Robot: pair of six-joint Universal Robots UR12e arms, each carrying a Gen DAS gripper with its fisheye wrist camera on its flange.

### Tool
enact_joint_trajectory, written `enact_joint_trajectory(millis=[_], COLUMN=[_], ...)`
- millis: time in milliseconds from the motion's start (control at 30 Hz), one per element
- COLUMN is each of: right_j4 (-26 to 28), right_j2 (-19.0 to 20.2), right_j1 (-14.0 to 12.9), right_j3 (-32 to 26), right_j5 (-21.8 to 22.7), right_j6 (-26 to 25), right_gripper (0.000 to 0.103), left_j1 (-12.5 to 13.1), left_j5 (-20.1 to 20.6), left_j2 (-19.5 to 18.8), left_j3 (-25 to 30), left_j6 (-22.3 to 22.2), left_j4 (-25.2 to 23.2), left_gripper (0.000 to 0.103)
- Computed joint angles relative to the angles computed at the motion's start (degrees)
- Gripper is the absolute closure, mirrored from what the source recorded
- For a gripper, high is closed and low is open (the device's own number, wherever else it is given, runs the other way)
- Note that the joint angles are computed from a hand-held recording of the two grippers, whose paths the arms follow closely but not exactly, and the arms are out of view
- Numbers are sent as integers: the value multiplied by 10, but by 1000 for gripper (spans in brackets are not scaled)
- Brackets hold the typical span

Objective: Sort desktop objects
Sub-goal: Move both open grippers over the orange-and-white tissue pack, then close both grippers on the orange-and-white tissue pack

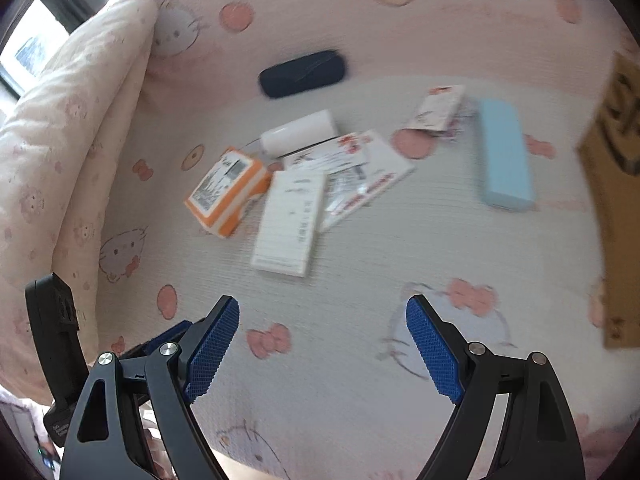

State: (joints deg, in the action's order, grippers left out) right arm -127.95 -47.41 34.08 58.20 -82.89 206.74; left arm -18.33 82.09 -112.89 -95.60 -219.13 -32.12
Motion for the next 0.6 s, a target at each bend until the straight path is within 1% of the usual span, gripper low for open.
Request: enact_joint_trajectory(millis=[100,167,300,367,433,500,600], right_j4=[-2,-14,-58,-85,-94,-89,-63], right_j2=[26,43,72,90,110,133,164], right_j1=[0,-2,-9,-13,-15,-15,-14], right_j3=[-30,-48,-73,-89,-114,-148,-198], right_j5=[21,36,81,107,116,118,120], right_j6=[-10,-6,29,52,61,52,31], right_gripper=[18,18,18,18,18,18,18], left_j1=[9,15,22,21,20,20,22], left_j5=[16,20,22,35,41,46,48], left_j2=[-2,-6,-20,-28,-35,-42,-51], left_j3=[-3,-5,-2,3,6,11,22], left_j6=[5,3,-2,-7,-14,-23,-44], left_j4=[9,22,60,78,93,102,92], left_gripper=[46,46,46,46,46,46,46])
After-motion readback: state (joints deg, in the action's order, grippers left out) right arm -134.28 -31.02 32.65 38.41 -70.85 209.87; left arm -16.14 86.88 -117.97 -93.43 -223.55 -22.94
